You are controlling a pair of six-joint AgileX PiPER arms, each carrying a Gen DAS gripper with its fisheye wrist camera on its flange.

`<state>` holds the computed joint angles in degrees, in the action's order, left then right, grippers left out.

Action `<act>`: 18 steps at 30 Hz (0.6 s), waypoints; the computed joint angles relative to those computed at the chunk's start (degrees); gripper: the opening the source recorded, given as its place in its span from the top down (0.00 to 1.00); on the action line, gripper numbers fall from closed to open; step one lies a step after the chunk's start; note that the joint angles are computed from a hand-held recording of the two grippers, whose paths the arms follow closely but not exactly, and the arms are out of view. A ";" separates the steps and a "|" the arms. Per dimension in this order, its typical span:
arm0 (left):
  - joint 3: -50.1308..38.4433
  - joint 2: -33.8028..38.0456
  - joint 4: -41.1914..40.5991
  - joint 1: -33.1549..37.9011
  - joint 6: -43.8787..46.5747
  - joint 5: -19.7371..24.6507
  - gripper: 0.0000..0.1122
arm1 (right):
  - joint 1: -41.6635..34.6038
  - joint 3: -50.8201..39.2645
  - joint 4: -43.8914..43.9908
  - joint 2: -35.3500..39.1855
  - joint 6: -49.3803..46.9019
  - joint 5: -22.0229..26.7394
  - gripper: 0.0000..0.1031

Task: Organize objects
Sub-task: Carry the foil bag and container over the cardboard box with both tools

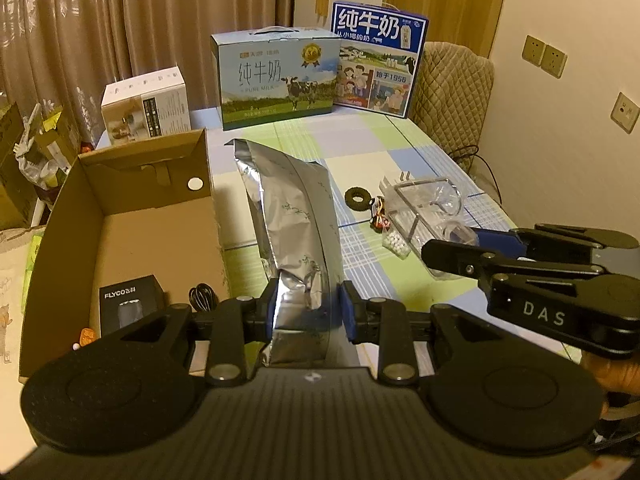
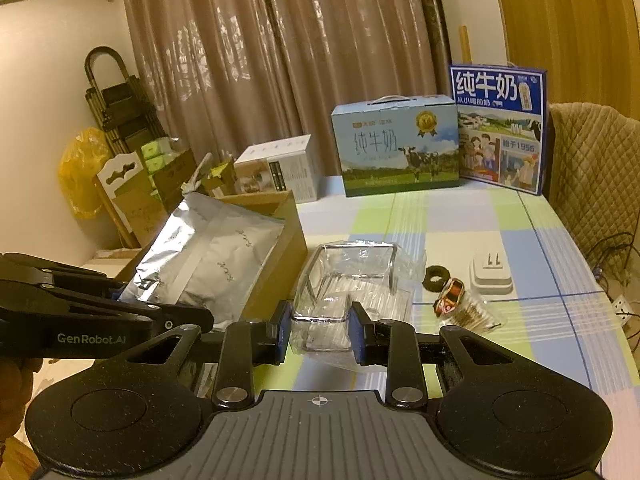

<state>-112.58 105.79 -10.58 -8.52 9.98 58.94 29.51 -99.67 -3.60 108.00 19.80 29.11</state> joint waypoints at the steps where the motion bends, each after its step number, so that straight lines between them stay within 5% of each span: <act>1: -0.12 -0.02 -0.06 0.02 0.04 0.04 0.77 | 0.07 -0.25 -0.16 0.01 0.22 0.08 0.74; 18: -0.51 -2.45 0.45 3.11 1.09 1.36 0.77 | 0.91 -2.29 1.95 3.03 -0.01 -1.62 0.74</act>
